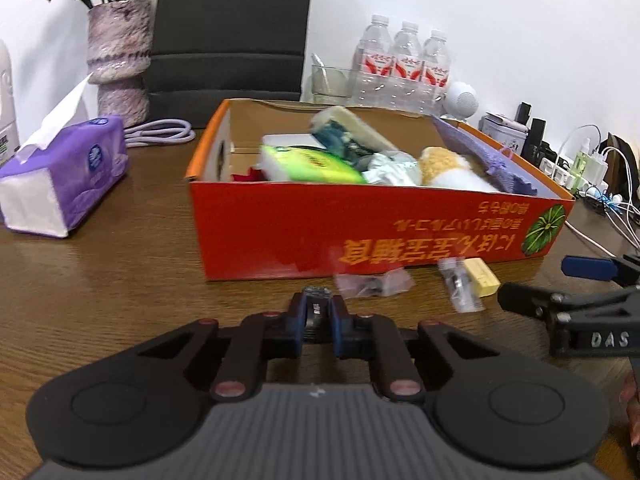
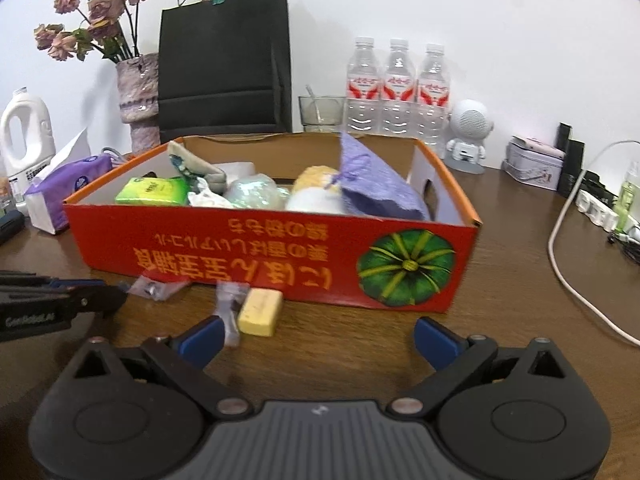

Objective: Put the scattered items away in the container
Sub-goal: 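Grasp the yellow block with the right gripper while the left grasps a black clip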

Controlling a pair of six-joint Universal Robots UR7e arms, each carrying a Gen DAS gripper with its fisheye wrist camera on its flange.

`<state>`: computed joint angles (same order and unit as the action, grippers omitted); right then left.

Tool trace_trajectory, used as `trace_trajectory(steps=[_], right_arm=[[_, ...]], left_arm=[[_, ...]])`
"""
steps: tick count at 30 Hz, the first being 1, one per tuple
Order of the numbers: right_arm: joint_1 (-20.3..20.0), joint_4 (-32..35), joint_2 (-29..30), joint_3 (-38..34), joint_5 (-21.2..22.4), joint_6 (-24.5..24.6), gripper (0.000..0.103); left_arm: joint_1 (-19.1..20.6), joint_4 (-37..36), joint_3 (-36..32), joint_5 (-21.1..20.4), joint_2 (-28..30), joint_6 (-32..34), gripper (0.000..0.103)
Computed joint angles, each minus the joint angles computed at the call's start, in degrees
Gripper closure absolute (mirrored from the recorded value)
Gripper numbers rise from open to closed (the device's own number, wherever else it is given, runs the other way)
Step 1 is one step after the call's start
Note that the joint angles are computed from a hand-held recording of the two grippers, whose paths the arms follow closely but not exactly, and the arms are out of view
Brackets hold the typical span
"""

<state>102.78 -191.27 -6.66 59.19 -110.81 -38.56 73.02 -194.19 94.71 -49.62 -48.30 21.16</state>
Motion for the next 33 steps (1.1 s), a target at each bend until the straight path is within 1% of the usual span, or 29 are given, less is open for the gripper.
trace_trajectory(steps=[1,2,4,5,6,7,12,14,16,18,20,22,26,28,30,33], right_arm=[[0.1,0.5,0.4,-0.7,0.0,0.0,0.013],[0.3,0.9,0.8,-1.6,-0.2,0.1,0.016],[0.5,2.1,1.6,-3.0,-0.4,0.1,0.03],[0.7,2.6,2.0,-3.8,-0.6,0.2,0.036],[0.7,2.9,2.3,-4.4,-0.7,0.3,0.045],[0.8,3.5,2.5,-4.9,-0.6,0.6,0.048],[1.3,5.7,3.9,-7.5,-1.6,0.0,0.048],[1.5,7.2,4.5,-8.6,-2.9,-0.2,0.051],[1.6,7.0,4.8,-8.7,-3.1,-0.2,0.053],[1.5,7.4,4.4,-8.4,-3.2,0.7,0.054],[1.1,7.4,3.0,-6.2,-1.8,1.3,0.063],[0.8,6.2,2.0,-4.0,-0.8,1.0,0.083],[0.4,3.6,-0.4,0.4,0.3,1.6,0.084],[0.1,1.5,-1.8,3.3,1.1,1.7,0.084],[0.0,-1.7,-3.7,7.2,2.3,1.1,0.084],[-0.1,-5.7,-6.5,12.6,3.9,0.2,0.084]], left_arm=[[0.2,0.1,0.2,-0.2,-0.3,-0.1,0.089],[0.4,0.2,0.3,-0.4,-0.6,-0.2,0.089],[0.8,0.5,0.4,-1.0,-1.1,-0.3,0.089],[0.9,0.6,0.5,-1.2,-1.3,-0.6,0.089],[1.0,0.6,0.6,-1.3,-1.5,-0.7,0.089],[1.1,0.7,0.7,-1.5,-1.7,-0.8,0.089],[1.3,0.8,0.9,-2.1,-2.0,-1.3,0.089],[1.3,0.9,0.9,-2.2,-2.0,-1.4,0.089],[1.4,1.0,0.9,-2.4,-2.0,-1.6,0.088],[1.5,1.0,0.9,-2.5,-2.1,-1.7,0.088],[1.5,1.0,0.9,-2.5,-2.1,-1.7,0.088],[1.5,1.0,0.9,-2.5,-2.1,-1.7,0.088],[1.5,1.0,1.0,-2.7,-2.2,-1.8,0.089],[1.6,1.0,1.7,-3.7,-2.7,-2.7,0.09],[1.4,-1.0,3.3,-3.9,-3.2,-2.3,0.091],[0.2,-6.5,6.3,-2.8,-3.6,0.7,0.091]])
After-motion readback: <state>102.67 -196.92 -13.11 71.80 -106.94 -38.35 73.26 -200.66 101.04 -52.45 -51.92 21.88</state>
